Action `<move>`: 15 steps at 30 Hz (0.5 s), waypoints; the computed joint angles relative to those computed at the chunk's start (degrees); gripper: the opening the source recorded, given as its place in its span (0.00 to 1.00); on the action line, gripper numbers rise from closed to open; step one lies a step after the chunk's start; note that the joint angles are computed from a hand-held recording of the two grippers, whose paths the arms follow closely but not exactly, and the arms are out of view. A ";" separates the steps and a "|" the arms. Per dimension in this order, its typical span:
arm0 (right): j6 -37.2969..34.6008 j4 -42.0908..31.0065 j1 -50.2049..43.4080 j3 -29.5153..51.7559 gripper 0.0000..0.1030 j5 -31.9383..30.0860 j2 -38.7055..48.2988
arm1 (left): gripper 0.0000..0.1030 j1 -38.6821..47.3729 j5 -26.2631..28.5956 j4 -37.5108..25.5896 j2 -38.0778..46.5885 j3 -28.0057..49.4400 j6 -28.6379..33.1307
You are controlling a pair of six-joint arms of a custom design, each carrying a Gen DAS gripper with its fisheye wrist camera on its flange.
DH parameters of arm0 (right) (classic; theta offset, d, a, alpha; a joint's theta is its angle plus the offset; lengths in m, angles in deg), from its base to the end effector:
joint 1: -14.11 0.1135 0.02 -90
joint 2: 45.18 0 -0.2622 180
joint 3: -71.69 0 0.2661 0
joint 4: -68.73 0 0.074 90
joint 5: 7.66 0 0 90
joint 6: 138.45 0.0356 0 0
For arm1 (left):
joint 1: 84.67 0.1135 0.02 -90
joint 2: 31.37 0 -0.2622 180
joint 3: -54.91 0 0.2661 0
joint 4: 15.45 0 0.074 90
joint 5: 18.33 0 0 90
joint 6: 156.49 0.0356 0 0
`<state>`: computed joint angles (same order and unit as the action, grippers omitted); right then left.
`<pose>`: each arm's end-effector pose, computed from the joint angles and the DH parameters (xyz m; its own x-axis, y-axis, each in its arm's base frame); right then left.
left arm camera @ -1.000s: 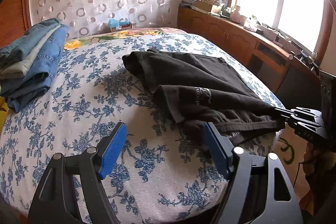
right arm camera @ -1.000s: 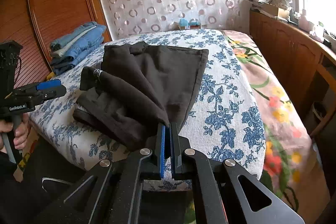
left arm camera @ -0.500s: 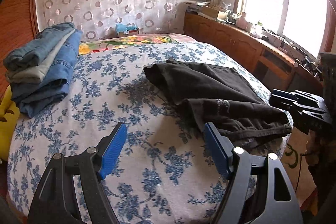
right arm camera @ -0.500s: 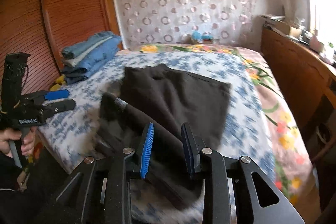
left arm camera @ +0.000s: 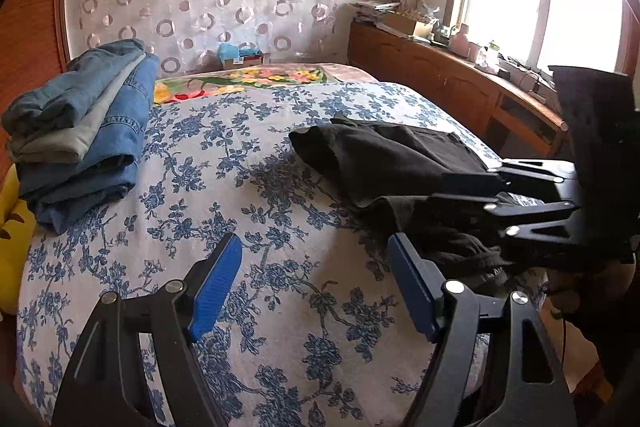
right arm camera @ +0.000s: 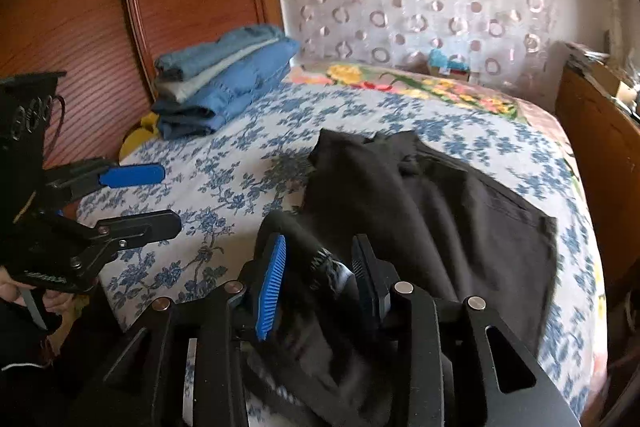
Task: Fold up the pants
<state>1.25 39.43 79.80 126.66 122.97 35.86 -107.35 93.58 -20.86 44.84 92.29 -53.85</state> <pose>0.1346 0.2416 0.1724 -0.6304 0.0105 -0.7762 -0.0905 0.9921 0.0868 0.2177 -0.1054 0.1266 -0.4959 0.4273 -0.7560 0.7306 0.6758 -0.0973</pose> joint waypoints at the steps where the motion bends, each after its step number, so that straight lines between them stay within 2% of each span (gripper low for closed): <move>1: -0.92 0.62 -0.95 0.13 0.35 -1.30 0.60 | 0.74 0.29 0.31 0.14 0.61 0.29 0.13; 7: -2.77 -0.93 -3.70 3.97 0.35 -4.68 4.67 | 0.74 1.14 1.41 1.09 4.84 2.06 0.85; 8: -2.97 -0.67 -3.90 3.75 0.33 -4.85 4.42 | 0.74 1.14 1.49 1.24 5.43 2.31 0.91; 9: -3.26 -1.12 -3.89 4.01 0.15 -5.25 3.92 | 0.74 1.08 1.62 1.31 5.99 2.58 0.98; 10: -3.93 -0.70 -4.22 4.12 0.09 -5.68 3.91 | 0.74 0.93 1.65 1.25 6.39 2.87 1.02; 15: -3.92 -1.18 -4.51 2.78 0.05 -3.29 -0.11 | 0.74 -0.56 1.31 1.64 9.10 4.83 0.97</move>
